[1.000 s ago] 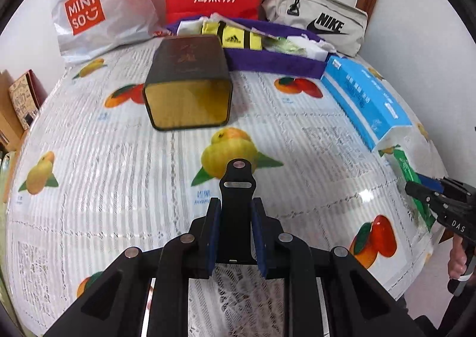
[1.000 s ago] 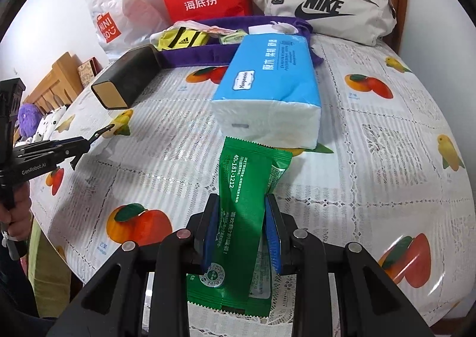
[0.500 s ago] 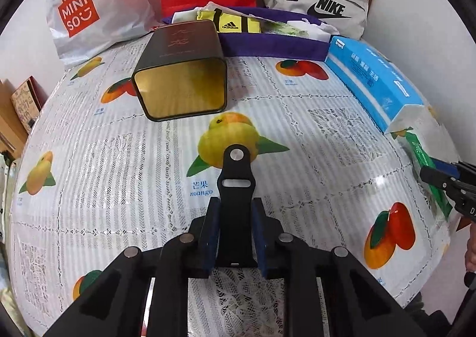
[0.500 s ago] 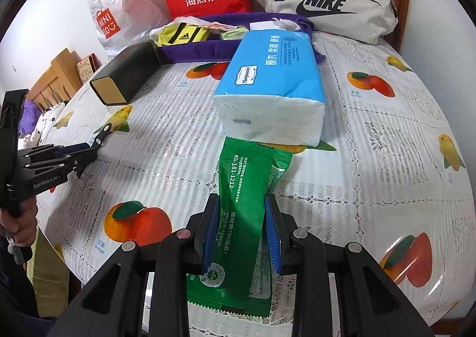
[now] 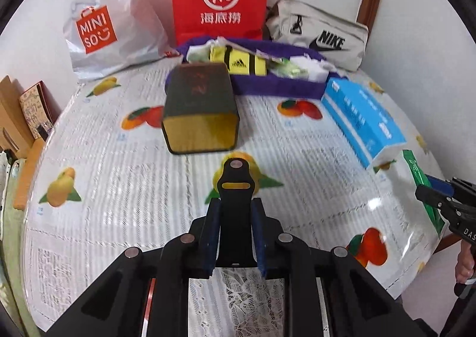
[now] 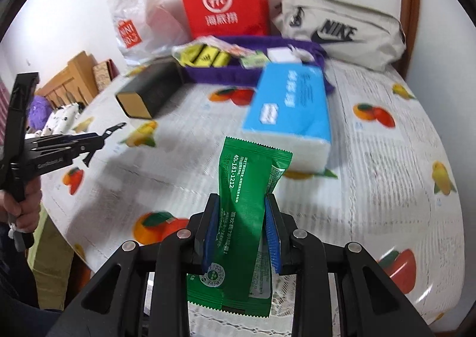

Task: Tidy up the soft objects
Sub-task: 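Lift and carry the green packet and black strap toward the purple towel, then lower the green packet and strap onto the towel and open both grippers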

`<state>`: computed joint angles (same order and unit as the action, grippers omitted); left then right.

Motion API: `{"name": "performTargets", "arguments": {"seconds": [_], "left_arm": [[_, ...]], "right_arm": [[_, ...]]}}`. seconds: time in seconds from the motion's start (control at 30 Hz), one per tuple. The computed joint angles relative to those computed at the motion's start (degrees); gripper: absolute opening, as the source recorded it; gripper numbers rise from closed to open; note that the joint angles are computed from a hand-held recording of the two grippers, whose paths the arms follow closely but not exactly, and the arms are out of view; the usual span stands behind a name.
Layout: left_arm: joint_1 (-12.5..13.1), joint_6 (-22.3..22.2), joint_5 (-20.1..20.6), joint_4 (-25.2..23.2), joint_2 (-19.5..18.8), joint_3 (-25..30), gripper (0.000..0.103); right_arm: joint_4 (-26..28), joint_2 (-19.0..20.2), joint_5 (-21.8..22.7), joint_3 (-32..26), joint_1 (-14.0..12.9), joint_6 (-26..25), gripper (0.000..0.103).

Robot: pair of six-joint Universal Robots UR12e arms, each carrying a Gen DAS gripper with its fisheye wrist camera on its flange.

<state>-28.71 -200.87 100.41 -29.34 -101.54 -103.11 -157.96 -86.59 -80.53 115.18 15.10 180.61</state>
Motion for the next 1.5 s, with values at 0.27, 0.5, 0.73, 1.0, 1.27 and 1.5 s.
{"name": "performTargets", "arguments": {"seconds": [0.27, 0.5, 0.73, 1.0, 1.27, 1.5], "left_arm": [[0.82, 0.41, 0.11, 0.83, 0.36, 1.52, 0.020], [2.03, 1.33, 0.05, 0.18, -0.83, 4.62, 0.020], [3.56, 1.91, -0.43, -0.96, -2.94, 8.61, 0.020], [5.33, 3.87, -2.44, -2.99, -6.98, 14.81, 0.020], [6.35, 5.41, -4.74, -5.95, -11.25, 20.80, 0.020], [7.06, 6.84, -7.01, -8.37, -15.07, 26.05, 0.020]], "right_arm": [[-0.92, 0.39, 2.16, -2.51, -0.42, -0.77, 0.030], [0.54, 2.62, 2.29, -6.65, -0.95, -0.26, 0.030], [1.63, 5.68, 2.25, -11.42, -1.53, -0.46, 0.030], [3.00, 10.94, 2.48, -18.82, -2.23, -1.08, 0.030], [7.08, 16.66, 4.18, -26.67, -2.91, -0.68, 0.030], [10.24, 20.86, 5.08, -31.82, -3.04, -0.92, 0.030]]}}
